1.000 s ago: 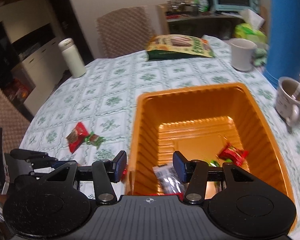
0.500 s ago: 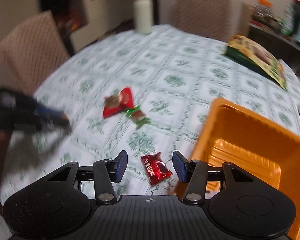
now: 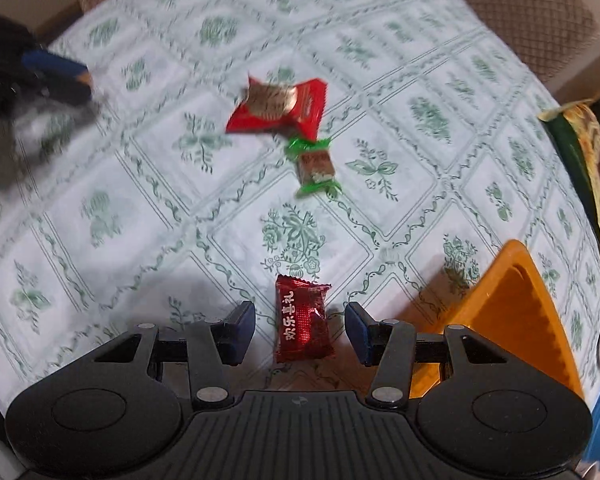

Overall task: Organize snacks
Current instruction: 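Grasp the red-wrapped candy with the right gripper while the left gripper holds the clear packet, then carry both held candies over the orange tray and lower them inside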

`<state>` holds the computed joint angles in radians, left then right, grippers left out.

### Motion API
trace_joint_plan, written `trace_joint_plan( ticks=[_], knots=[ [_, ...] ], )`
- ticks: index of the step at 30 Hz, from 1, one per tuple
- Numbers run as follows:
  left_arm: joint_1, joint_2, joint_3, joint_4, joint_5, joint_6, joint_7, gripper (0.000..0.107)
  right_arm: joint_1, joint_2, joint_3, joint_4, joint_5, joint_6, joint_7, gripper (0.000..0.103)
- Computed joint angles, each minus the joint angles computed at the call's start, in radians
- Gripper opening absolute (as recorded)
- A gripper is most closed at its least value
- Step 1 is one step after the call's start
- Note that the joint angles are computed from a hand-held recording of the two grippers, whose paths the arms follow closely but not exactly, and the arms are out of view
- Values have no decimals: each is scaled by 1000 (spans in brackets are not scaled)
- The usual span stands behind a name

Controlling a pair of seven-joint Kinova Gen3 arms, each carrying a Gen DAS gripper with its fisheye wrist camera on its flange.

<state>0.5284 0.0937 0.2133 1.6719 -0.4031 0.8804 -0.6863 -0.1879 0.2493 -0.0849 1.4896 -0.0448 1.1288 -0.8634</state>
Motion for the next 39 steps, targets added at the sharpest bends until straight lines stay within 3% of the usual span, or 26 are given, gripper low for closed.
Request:
trace_joint_plan(
  ticks=[6, 9, 20, 31, 39],
  knots=[
    [4, -8, 5, 0, -6, 25, 23, 19, -2, 62, 0, -91, 1, 90, 8, 38],
    [7, -11, 8, -3, -12, 35, 32, 19, 16, 88, -1, -133, -31, 140, 22, 26],
    [18, -25, 23, -4, -33, 52, 55, 19, 30, 24, -1, -38, -69, 52, 7, 25],
    [40, -34, 45, -33, -64, 71, 65, 19, 130, -127, 14, 108, -377, -32, 4, 24],
    [88, -12, 68, -97, -71, 60, 34, 19, 194, -275, 102, 218, -544, -23, -6, 24]
  ],
)
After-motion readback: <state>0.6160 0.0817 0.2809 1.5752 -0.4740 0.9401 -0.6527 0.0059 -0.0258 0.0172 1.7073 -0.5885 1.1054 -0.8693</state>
